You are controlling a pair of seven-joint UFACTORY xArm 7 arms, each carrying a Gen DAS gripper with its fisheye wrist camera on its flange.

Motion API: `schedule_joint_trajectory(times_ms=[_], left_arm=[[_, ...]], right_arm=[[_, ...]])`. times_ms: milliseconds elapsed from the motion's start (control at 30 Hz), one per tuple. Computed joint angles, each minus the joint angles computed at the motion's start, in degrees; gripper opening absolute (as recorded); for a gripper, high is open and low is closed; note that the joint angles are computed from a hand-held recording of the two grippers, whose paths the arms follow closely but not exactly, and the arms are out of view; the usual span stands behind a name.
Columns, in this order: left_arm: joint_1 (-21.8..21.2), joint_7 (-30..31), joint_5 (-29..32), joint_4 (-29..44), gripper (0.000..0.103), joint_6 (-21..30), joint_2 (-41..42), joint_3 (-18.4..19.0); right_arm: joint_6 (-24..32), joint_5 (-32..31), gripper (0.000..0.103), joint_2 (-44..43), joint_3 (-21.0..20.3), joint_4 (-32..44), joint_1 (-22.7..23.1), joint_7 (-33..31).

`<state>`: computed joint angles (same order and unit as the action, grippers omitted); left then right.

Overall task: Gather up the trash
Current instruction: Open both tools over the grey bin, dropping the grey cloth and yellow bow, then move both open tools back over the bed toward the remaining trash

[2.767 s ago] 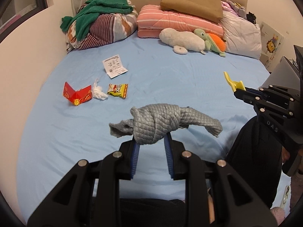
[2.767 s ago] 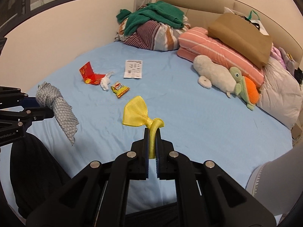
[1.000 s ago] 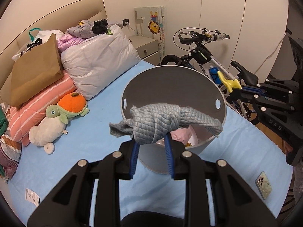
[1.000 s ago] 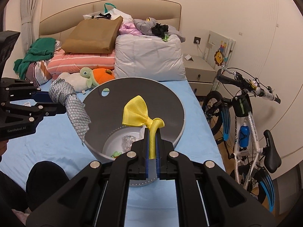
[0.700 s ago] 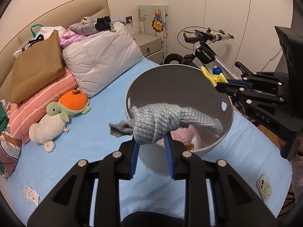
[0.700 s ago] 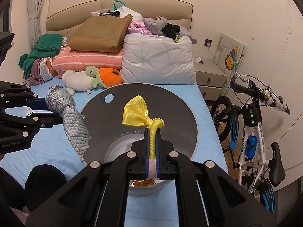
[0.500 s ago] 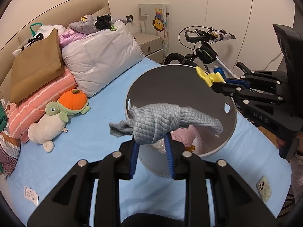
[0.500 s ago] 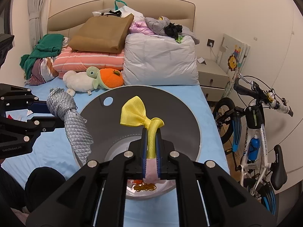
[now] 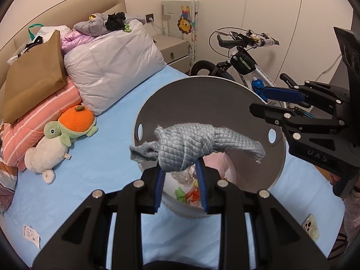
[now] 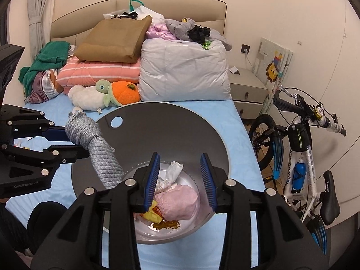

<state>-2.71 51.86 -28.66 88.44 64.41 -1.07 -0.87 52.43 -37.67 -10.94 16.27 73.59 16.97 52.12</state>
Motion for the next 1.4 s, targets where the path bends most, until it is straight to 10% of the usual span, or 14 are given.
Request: schedule_joint_trajectory(times_ms=[167,900,1400], left_arm=[[-0.1,-2.4,0.8,1.0,0.074,0.7,1.1,-0.5],[5.9,1.6,-0.9,-7.4,0.074,-0.5,-7.7,6.8],[14.9,5.8,-4.3,-7.1,0.074,1.2,-8.1,14.8]], right_arm=[[0.8,-0.1,0.036,-0.3,0.1,0.0,-0.1,-0.1],[1.9,-2.7,0.038,10.3,0.7,11.1,8.5,1.8],[8.5,-4.7,0.042,36.2,-4.2,44.4,26.5,-6.8]])
